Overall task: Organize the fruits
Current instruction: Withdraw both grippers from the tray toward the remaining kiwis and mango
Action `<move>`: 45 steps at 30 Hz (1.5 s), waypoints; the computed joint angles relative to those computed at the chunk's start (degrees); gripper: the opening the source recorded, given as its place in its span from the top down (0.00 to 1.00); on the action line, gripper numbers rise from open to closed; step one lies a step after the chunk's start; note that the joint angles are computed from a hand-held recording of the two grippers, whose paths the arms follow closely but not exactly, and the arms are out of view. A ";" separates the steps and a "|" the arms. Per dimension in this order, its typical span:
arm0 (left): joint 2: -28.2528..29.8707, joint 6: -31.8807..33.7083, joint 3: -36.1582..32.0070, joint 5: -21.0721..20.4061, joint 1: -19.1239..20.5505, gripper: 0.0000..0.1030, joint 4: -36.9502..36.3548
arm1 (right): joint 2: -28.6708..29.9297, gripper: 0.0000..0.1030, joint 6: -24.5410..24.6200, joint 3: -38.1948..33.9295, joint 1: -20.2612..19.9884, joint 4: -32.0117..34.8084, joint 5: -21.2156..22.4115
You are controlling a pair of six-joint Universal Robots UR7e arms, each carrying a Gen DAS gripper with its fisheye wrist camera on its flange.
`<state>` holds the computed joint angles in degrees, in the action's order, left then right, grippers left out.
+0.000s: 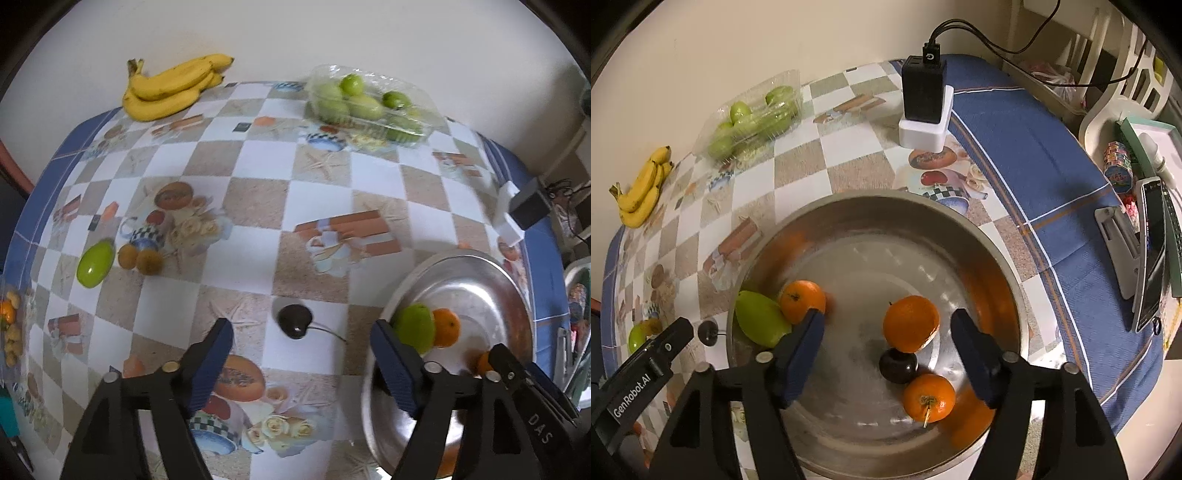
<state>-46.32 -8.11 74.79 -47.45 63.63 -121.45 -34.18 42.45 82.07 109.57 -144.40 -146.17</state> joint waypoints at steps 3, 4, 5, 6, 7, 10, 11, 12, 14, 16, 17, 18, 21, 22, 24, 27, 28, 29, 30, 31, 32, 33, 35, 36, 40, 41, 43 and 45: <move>0.26 -0.92 -0.51 0.45 0.42 0.19 1.17 | 0.25 0.21 -0.10 -0.14 -0.13 0.22 0.00; 0.32 -1.39 -0.66 0.62 0.58 0.18 1.73 | 0.33 0.19 -0.11 -0.21 -0.20 0.37 0.08; 0.44 -1.96 -0.89 0.77 0.75 0.12 2.32 | 0.43 0.18 -0.02 -0.29 -0.23 0.59 0.11; 0.52 -2.47 -1.03 0.85 0.92 0.07 2.67 | 0.53 0.18 0.05 -0.36 -0.30 0.90 0.20; 0.51 -2.65 -0.99 0.84 1.00 0.06 2.63 | 0.63 0.18 0.19 -0.49 -0.35 1.29 0.30; 0.43 -2.80 -0.99 0.75 1.29 0.05 2.32 | 0.86 0.18 0.32 -0.71 -0.46 1.93 0.48; 0.43 -2.77 -1.04 0.82 1.35 0.03 2.22 | 0.90 0.18 0.40 -0.74 -0.48 2.00 0.47; 0.43 -2.84 -1.07 1.04 1.39 0.01 2.20 | 0.92 0.18 0.46 -0.76 -0.47 2.07 0.41; 0.39 -3.11 -1.06 1.43 1.52 0.00 2.13 | 0.98 0.18 0.58 -0.84 -0.45 2.36 0.29; 0.39 -3.54 -1.20 1.97 1.65 0.00 2.32 | 1.12 0.18 0.67 -1.02 -0.43 2.68 0.14; 0.35 -3.66 -1.17 2.24 1.74 0.00 2.18 | 1.19 0.14 0.69 -1.12 -0.44 2.81 0.11; 0.28 -3.69 -1.19 2.08 1.88 0.00 2.07 | 1.28 0.09 0.70 -1.20 -0.45 2.90 0.09; 0.14 -4.01 -1.51 1.40 2.25 0.00 2.42 | 1.61 0.00 0.63 -1.49 -0.42 2.92 -0.11; 0.20 -4.02 -1.67 1.39 2.30 0.00 2.74 | 1.78 0.00 0.78 -1.76 -0.39 3.29 -0.14; 0.22 -3.54 -1.78 1.41 2.35 0.00 3.07 | 2.03 0.00 1.09 -2.14 -0.32 3.95 -0.29; 0.20 -3.11 -1.98 1.04 2.48 0.00 3.63 | 2.53 0.00 1.79 -2.96 -0.15 5.56 -0.69; 0.21 -3.05 -2.11 0.92 2.54 0.00 3.86 | 2.62 0.00 1.78 -3.11 -0.12 5.75 -0.77; 0.21 -2.93 -2.20 0.89 2.59 0.00 4.01 | 2.84 0.00 1.77 -3.39 -0.04 5.90 -0.88; 0.20 -2.83 -2.29 0.95 2.65 0.00 4.15 | 3.03 0.00 1.71 -3.67 0.03 6.07 -0.95; 0.19 -2.85 -2.36 1.01 2.70 0.00 4.20 | 3.11 0.00 1.69 -3.82 0.06 6.24 -1.00; 0.13 -2.93 -2.42 1.05 2.78 0.00 4.16 | 3.33 0.00 1.81 -4.20 0.13 6.71 -1.13; 0.05 -2.96 -2.47 1.00 2.88 0.00 4.08 | 3.45 0.00 1.85 -4.39 0.16 7.02 -1.16; -0.13 -2.85 -2.63 0.92 3.09 0.00 3.93 | 3.77 0.00 1.97 -4.89 0.26 7.47 -0.92; -0.21 -2.67 -2.69 1.03 3.18 0.00 3.81 | 3.91 0.00 1.94 -5.07 0.31 7.44 -0.83; -0.38 -1.63 -2.93 2.40 3.36 0.00 3.24 | 4.99 0.00 1.77 -6.71 0.69 8.61 -0.97; -0.44 -1.33 -3.07 2.58 3.47 0.00 3.10 | 5.23 0.00 1.68 -7.06 0.77 8.68 -0.91; -0.57 -1.04 -3.41 2.90 3.73 0.00 2.97 | 5.66 0.00 1.46 -7.78 0.96 8.89 -0.66; -0.64 -0.80 -3.60 3.64 3.90 0.00 2.74 | 6.29 0.00 1.32 -8.96 1.19 9.82 -0.36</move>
<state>-46.96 -8.91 71.18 -43.81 67.53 -118.71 -27.89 43.77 73.11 110.76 -134.58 -146.53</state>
